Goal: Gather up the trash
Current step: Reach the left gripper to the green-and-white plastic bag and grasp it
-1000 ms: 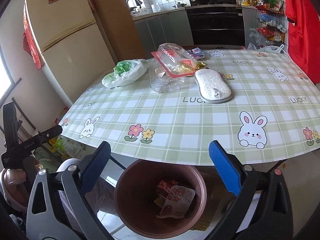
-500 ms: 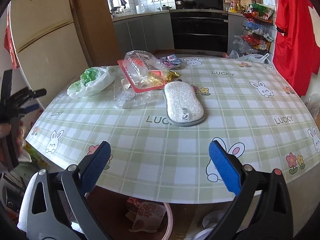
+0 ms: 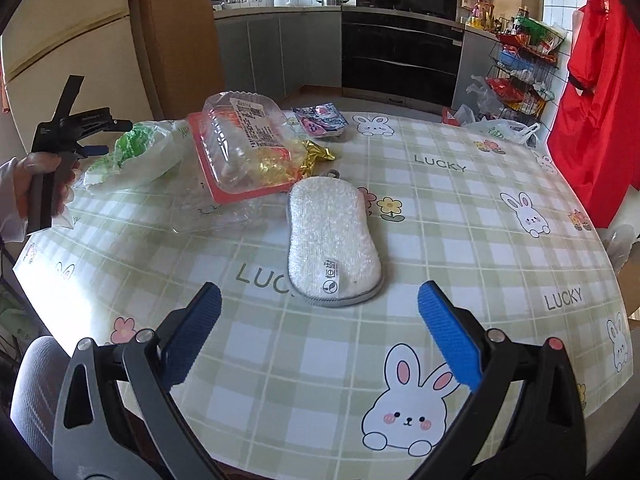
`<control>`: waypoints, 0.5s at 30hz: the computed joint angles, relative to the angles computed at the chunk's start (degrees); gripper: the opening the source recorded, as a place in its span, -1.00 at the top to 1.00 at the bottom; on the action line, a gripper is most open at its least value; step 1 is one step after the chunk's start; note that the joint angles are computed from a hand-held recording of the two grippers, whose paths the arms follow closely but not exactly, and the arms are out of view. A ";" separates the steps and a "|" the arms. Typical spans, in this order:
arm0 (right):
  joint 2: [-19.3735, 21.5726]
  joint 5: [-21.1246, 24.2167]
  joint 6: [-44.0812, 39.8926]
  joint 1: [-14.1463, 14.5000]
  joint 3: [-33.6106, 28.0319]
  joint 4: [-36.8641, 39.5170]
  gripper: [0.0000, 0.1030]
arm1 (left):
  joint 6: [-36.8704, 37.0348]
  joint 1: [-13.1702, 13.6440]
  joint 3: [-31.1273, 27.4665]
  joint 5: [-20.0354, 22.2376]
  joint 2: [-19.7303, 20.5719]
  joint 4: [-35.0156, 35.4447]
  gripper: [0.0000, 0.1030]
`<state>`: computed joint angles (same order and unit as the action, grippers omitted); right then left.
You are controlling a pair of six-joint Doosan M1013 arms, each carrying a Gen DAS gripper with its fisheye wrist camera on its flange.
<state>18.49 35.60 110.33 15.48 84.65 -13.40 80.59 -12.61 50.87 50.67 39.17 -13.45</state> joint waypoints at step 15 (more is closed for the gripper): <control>7.24 3.73 -10.49 -2.63 -7.50 10.61 -0.89 | 2.91 -0.88 0.78 3.37 1.92 2.98 -0.08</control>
<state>25.73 39.32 99.84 12.85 77.14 -2.79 83.50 -13.49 51.65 54.04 41.09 -10.46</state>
